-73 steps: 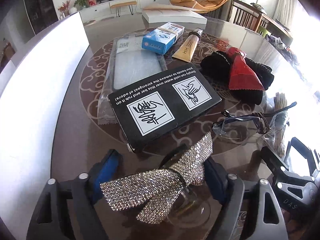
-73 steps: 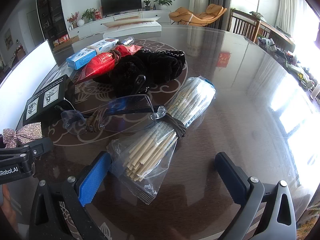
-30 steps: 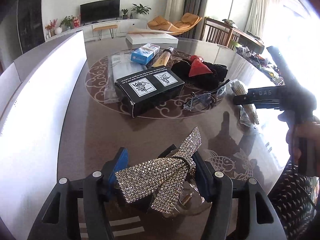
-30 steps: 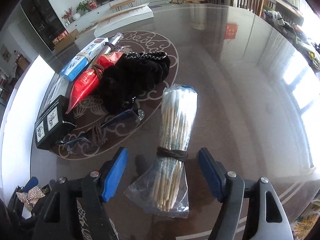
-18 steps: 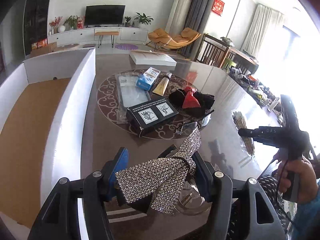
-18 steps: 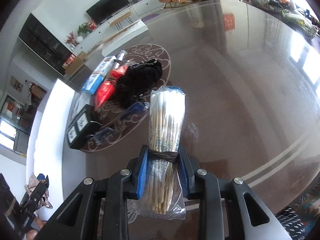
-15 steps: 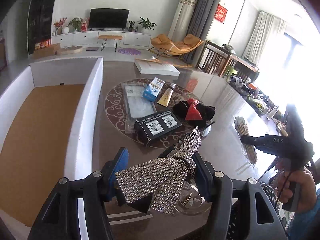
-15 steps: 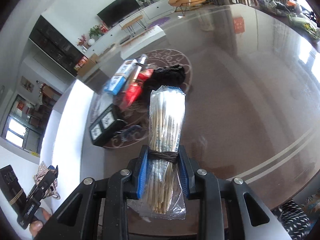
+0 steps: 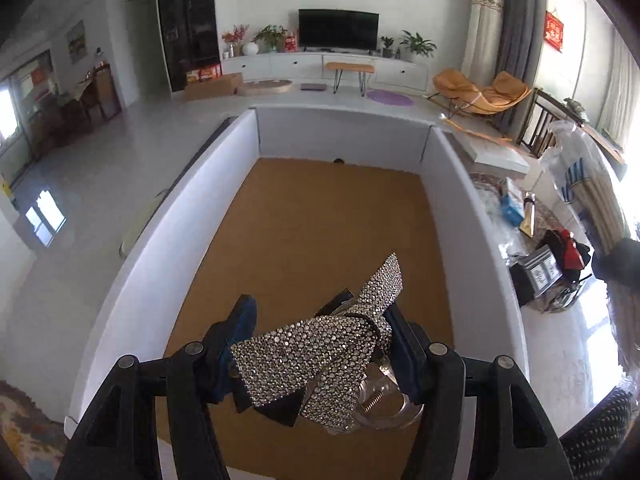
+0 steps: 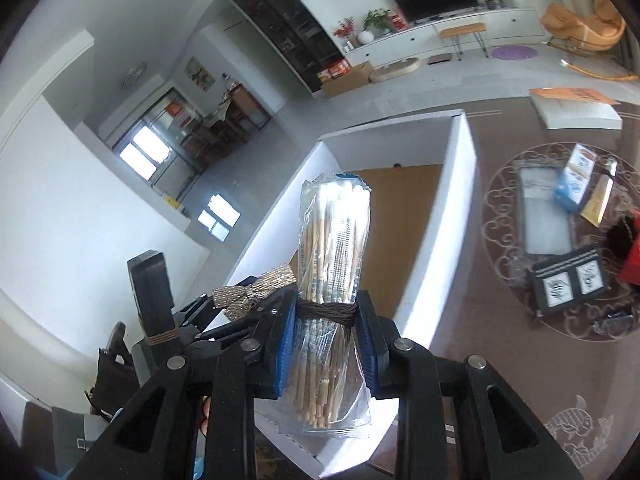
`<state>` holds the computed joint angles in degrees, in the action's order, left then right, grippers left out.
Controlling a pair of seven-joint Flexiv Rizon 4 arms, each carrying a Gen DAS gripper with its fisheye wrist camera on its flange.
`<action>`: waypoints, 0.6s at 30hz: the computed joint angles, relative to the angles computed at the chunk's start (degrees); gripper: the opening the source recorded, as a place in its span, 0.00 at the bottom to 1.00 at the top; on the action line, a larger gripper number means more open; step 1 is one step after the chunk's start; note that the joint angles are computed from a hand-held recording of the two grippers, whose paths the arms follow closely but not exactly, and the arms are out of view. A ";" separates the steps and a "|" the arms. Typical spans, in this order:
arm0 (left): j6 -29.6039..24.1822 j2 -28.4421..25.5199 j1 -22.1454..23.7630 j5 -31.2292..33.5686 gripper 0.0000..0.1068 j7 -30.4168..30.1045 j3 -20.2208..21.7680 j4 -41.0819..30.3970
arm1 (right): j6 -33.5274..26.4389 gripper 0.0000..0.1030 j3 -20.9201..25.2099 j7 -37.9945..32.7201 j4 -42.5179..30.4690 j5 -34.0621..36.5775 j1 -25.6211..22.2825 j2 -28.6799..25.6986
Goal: Organize objects
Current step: 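Carry bow and chopsticks into the white-walled bin and open both tools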
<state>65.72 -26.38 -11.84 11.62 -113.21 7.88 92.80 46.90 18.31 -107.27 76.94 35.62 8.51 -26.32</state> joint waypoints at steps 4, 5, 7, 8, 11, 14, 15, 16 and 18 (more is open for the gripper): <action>-6.11 -0.39 1.43 -2.59 0.66 -3.93 0.45 0.36 | -2.20 0.31 -0.36 1.86 -2.09 -4.13 4.30 -4.10; -6.92 -0.29 1.05 -1.71 0.82 -5.72 1.33 0.09 | -2.26 0.43 -1.79 3.49 -2.01 -7.77 6.27 -5.00; -11.60 -0.46 -1.49 3.42 0.94 -10.95 4.44 -2.46 | -2.18 0.75 -2.57 4.72 -1.42 -12.33 8.12 -6.07; -13.52 -0.54 -2.27 5.93 0.94 -12.70 5.12 -3.57 | -1.48 0.89 -2.31 4.60 -0.72 -13.17 8.17 -6.05; -14.19 -0.34 -0.66 6.87 0.94 -13.34 3.06 -3.31 | 4.11 0.90 -2.26 3.70 3.10 -15.58 8.23 -4.67; -11.44 0.37 -0.58 8.16 0.94 -17.02 2.59 -2.34 | 9.35 0.91 -2.51 3.79 6.25 -17.16 7.22 -3.25; -9.93 0.71 -0.82 8.73 0.94 -18.43 2.53 -1.89 | 12.12 0.92 -2.94 4.06 7.93 -17.94 7.07 -2.56; -8.63 0.89 -1.19 9.33 0.94 -19.70 2.46 -1.82 | 15.16 0.93 -3.66 4.63 9.60 -19.06 7.02 -2.04; -5.66 1.41 -2.07 10.70 0.94 -21.60 2.28 -1.52 | 22.05 0.94 -5.70 6.96 14.39 -21.86 6.89 -0.08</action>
